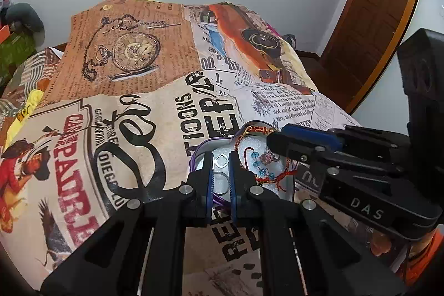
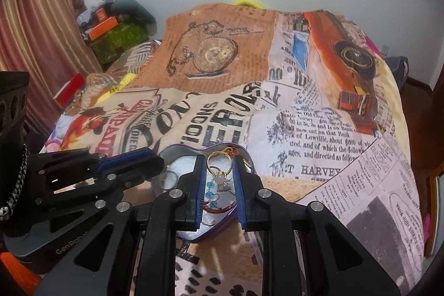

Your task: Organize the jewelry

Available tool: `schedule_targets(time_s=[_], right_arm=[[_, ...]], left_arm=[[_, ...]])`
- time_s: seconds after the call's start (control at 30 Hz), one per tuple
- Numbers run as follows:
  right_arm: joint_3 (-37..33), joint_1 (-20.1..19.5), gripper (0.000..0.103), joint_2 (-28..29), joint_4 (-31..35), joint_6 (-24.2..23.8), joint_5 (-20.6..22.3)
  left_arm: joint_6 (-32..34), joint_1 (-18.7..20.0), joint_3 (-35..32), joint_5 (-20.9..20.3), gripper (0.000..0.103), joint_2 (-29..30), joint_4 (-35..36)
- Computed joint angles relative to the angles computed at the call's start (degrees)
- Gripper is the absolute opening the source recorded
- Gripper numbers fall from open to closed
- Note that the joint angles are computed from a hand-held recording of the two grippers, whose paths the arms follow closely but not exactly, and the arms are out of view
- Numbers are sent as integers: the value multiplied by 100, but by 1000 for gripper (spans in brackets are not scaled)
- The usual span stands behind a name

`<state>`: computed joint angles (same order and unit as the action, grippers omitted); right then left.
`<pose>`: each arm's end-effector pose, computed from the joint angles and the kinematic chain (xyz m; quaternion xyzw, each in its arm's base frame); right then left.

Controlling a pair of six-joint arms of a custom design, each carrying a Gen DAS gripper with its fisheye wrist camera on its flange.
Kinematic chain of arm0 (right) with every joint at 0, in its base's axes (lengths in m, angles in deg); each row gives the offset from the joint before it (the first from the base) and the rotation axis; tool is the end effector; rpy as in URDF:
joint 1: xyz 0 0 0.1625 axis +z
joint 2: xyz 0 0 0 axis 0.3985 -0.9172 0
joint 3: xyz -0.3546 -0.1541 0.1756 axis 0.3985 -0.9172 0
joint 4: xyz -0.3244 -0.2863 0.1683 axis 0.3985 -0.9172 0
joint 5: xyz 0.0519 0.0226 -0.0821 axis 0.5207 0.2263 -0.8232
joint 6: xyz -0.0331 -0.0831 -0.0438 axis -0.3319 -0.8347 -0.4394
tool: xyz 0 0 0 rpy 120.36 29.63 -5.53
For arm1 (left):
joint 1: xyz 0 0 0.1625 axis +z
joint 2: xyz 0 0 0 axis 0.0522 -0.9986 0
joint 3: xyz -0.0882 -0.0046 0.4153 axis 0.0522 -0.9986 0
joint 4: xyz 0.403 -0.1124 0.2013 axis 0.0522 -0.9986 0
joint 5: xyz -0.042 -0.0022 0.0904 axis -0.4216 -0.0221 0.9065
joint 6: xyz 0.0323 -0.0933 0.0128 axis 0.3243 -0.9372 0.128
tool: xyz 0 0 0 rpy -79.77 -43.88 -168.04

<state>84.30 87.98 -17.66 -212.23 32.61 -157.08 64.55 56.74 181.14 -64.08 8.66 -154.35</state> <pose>0.3762 -0.6690 0.0825 0.3551 -0.9065 0.1767 0.1446 -0.1425 -0.6448 0.2805 0.1139 0.8956 -0.3316 0.2739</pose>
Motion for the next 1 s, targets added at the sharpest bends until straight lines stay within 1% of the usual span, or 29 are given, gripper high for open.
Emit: schedule_targets(time_s=[0.07, 0.17, 0.33, 0.5, 0.63, 0.73, 0.8, 0.87, 1.0], right_arm=[[-31, -12, 17, 21, 74, 40, 1], [-28, 0, 18, 60, 32, -44, -103], [-6, 13, 18, 83, -58, -120, -157], [-47, 36, 18, 114, 28, -159, -267], [-80, 47, 18, 113, 160, -103, -336], [-74, 59, 22, 102, 143, -81, -396], [-26, 73, 28, 72, 57, -104, -432], [24, 90, 31, 36, -21, -120, -457], [109, 120, 32, -76, -35, -92, -445]], left_arm=[[11, 15, -10, -25, 8, 20, 2], [9, 39, -32, -91, 8, 41, 46], [16, 36, -59, -62, 8, 68, 117], [7, 16, -61, -22, 8, 60, 151], [4, -23, -29, 60, 9, 20, 198], [18, -81, 39, 190, 9, -44, 179], [-2, -123, 85, 246, 10, -97, 179], [-29, -165, 127, 302, 10, -156, 199], [-131, -284, 242, 407, 11, -330, 237]])
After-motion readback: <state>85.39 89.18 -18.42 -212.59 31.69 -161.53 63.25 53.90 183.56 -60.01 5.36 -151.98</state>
